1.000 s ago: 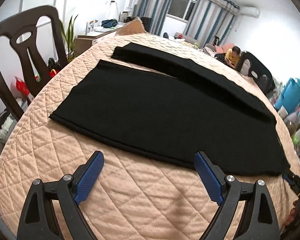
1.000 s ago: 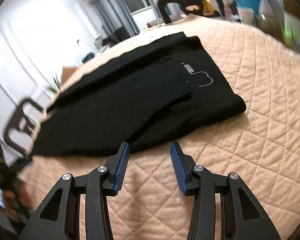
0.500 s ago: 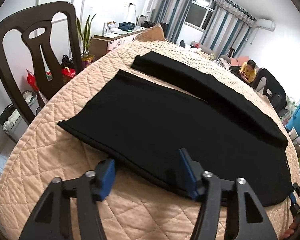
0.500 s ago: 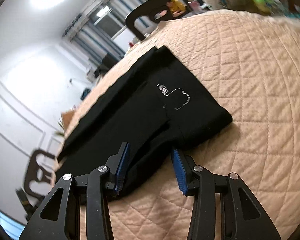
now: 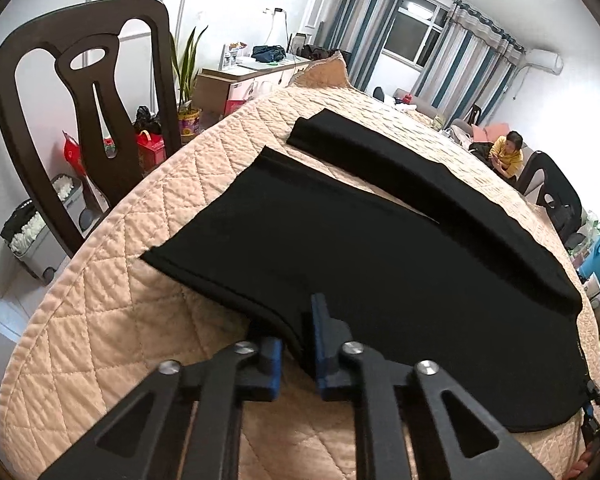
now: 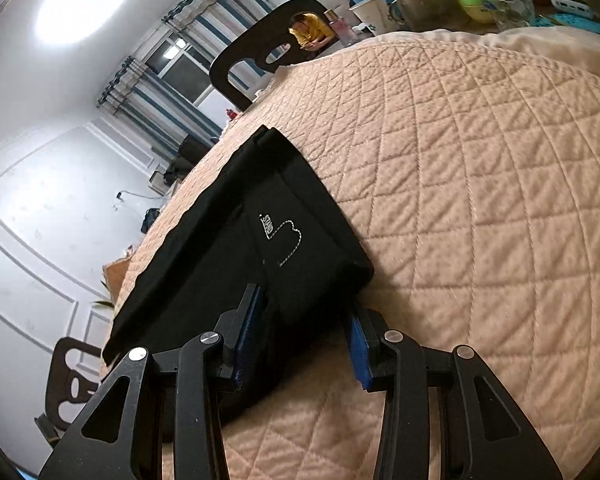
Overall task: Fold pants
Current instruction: 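Lower both grippers onto the black garment edge and close them on it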
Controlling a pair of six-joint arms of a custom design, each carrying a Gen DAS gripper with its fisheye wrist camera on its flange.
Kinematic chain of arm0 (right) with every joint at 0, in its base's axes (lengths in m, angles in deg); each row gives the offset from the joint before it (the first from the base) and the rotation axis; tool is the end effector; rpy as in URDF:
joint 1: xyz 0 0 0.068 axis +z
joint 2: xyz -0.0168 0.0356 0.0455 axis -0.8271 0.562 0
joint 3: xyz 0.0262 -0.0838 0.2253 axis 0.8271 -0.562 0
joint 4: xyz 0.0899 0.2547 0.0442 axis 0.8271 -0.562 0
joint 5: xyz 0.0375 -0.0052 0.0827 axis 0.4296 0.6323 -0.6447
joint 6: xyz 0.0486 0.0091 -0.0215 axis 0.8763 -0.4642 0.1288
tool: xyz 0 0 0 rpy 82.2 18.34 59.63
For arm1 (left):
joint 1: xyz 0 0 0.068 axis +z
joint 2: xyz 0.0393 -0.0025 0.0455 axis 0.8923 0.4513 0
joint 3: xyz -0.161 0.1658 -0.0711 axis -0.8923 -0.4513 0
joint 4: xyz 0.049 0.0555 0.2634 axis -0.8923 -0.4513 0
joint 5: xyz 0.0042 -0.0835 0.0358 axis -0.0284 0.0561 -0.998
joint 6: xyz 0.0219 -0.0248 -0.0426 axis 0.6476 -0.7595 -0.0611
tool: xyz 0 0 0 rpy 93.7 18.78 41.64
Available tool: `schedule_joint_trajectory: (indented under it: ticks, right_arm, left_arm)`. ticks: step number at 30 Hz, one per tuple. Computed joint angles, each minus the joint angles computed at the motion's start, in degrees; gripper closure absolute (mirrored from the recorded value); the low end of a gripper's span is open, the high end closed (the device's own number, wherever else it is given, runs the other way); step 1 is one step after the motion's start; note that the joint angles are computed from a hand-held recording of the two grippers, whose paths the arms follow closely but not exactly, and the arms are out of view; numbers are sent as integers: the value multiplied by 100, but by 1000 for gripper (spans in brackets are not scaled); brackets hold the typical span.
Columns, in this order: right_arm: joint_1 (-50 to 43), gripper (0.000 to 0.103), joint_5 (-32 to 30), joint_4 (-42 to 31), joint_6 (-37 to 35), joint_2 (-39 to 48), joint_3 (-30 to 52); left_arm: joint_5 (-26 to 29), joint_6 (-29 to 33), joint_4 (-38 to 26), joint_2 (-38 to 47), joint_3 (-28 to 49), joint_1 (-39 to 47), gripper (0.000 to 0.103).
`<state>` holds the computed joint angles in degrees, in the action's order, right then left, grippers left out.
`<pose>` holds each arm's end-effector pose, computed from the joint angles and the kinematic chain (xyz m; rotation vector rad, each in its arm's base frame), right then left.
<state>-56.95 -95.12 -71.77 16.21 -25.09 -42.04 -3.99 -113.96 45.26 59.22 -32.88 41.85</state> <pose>0.2223 0.0047 0.1925 0.6397 2.2102 0.6330 0.1706 -0.0551 0.2012 -0.5947 2.3269 -0.1500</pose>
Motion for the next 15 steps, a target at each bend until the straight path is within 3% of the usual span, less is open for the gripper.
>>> schedule_joint_trajectory:
  ticks: [1,2,5,8,12,15]
  right_arm:
    - [-69,86,-123,55,-25,-7,-48]
    - [-142,88,-237,118,-35,-24,-92]
    - [-239,91,-428,59,-106,-442,-218]
    - [-384,92,-691,-477,-285,-1277,-259]
    - [-861,92,-1235,-1650,-580,-2609,-337]
    - [-1402,92,-1628,-2715,-935,-3485,-461]
  left_arm:
    - [81,56,17,-38,-19,56,97]
    - [151,90,-4,-89,-23,101,98]
    - [243,104,-209,-492,-30,94,98]
    - [41,17,-758,-1195,43,-244,98]
    - [-607,-458,-1800,-2234,131,-1191,98]
    - [-1152,-1272,-2696,-2762,106,-2165,98]
